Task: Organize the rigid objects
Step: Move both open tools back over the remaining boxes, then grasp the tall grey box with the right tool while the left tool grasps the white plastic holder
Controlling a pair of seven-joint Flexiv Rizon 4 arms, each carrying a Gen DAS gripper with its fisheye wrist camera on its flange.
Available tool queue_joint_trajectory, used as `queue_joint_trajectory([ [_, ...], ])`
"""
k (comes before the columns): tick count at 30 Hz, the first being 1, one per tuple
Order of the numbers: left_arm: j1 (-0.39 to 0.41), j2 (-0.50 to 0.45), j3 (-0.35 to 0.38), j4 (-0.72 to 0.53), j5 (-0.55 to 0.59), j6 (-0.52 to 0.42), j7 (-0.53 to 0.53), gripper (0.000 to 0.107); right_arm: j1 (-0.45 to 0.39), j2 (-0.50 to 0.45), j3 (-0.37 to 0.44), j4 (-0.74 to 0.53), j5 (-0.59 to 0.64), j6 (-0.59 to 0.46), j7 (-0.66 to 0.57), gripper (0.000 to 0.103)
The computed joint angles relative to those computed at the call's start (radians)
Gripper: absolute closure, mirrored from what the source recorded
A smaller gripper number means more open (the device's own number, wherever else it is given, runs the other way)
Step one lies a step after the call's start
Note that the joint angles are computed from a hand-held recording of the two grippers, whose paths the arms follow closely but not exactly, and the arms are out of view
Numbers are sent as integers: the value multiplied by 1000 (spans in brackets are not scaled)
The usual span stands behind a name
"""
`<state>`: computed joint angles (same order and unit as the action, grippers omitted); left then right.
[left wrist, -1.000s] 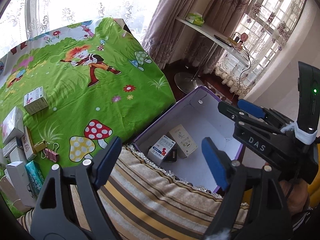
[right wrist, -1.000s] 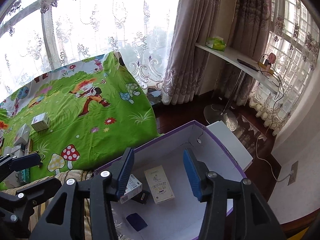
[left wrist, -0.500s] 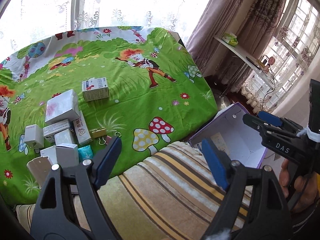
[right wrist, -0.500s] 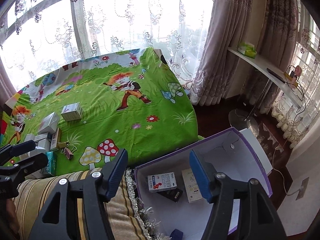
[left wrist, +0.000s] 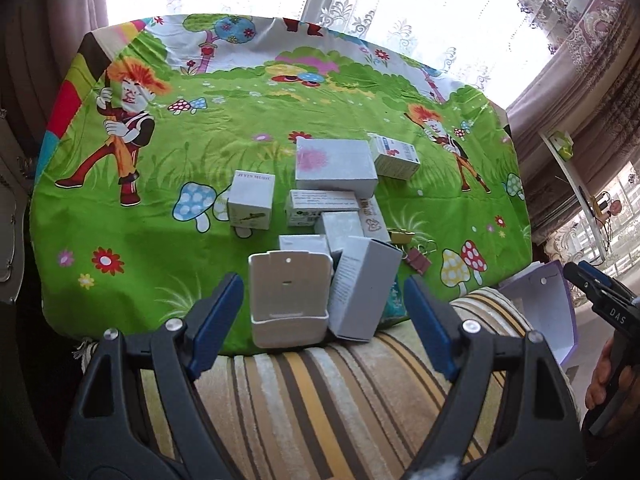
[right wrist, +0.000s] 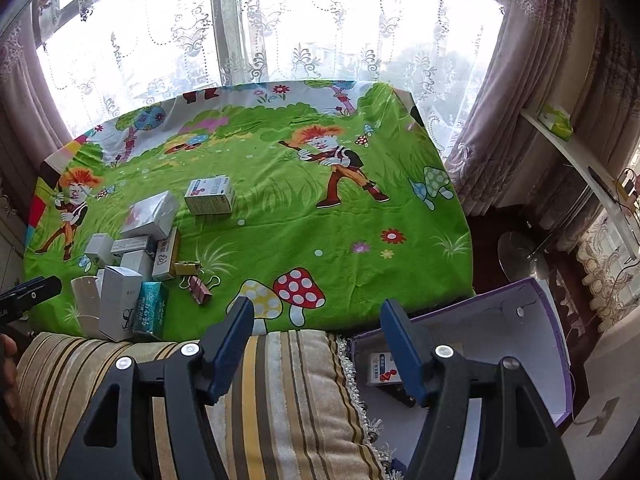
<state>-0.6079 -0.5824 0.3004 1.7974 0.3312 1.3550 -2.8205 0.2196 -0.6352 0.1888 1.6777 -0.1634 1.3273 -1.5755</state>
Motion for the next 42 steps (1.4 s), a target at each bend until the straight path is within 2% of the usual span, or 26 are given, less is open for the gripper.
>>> queue_joint_trajectory([
  [3,14,14,2,42,-10,10,-19,23,0,-7,40,-19,11,-35,-28,36],
  [6,69,14,-43,96,-50,78,-3,23,18,-13,56,-34,16,-62,-51,36],
  [11,146,-6,-129,143,-159,130,94,23,53,-28,74,-57,25,-112,-88,36],
  [16,181,-32,-187,134,-241,102,204,23,81,-63,108,-108,65,-213,-125,36],
  [22,159,-47,-174,163,-327,129,245,23,138,-106,119,-157,95,-305,-166,36],
  [27,130,-50,-148,202,-383,174,248,23,178,-150,104,-218,114,-366,-146,36],
  [31,130,-52,-156,232,-427,219,269,23,185,-177,110,-269,148,-412,-125,36],
  [42,111,-61,-158,262,-514,271,337,23,231,-210,85,-297,138,-399,-99,36],
])
